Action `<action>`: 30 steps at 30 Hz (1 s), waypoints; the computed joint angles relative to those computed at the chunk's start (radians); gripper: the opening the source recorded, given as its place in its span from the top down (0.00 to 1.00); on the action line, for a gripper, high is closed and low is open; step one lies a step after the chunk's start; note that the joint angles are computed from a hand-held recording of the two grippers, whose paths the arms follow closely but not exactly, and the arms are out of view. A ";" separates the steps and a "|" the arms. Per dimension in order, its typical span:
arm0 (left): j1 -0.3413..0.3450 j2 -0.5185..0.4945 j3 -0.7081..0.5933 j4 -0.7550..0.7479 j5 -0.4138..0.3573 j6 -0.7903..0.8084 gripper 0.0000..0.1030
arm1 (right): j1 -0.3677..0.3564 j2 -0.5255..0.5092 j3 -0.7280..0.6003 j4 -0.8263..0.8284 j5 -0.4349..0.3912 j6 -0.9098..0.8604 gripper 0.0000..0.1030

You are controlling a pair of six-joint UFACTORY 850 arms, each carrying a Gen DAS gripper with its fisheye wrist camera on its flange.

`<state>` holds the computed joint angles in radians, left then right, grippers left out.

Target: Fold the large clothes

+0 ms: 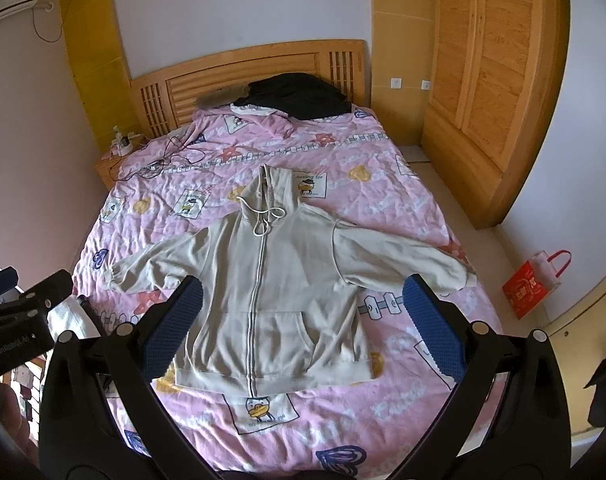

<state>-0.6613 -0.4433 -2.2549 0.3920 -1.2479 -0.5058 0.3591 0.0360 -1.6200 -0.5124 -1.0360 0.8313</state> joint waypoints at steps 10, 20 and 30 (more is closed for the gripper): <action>-0.029 -0.037 -0.058 -0.016 -0.037 -0.018 0.08 | -0.028 0.030 0.024 0.053 0.016 -0.036 0.06; -0.056 -0.109 -0.171 0.034 -0.113 -0.065 0.08 | -0.106 0.051 0.055 0.180 0.063 -0.172 0.06; -0.068 -0.194 -0.314 0.048 -0.194 -0.080 0.08 | -0.185 0.022 0.031 0.275 0.061 -0.278 0.06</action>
<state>-0.7291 -0.6370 -2.5690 0.4404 -1.4420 -0.5854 0.1740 0.0579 -1.5887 -0.2371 -0.9749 0.5534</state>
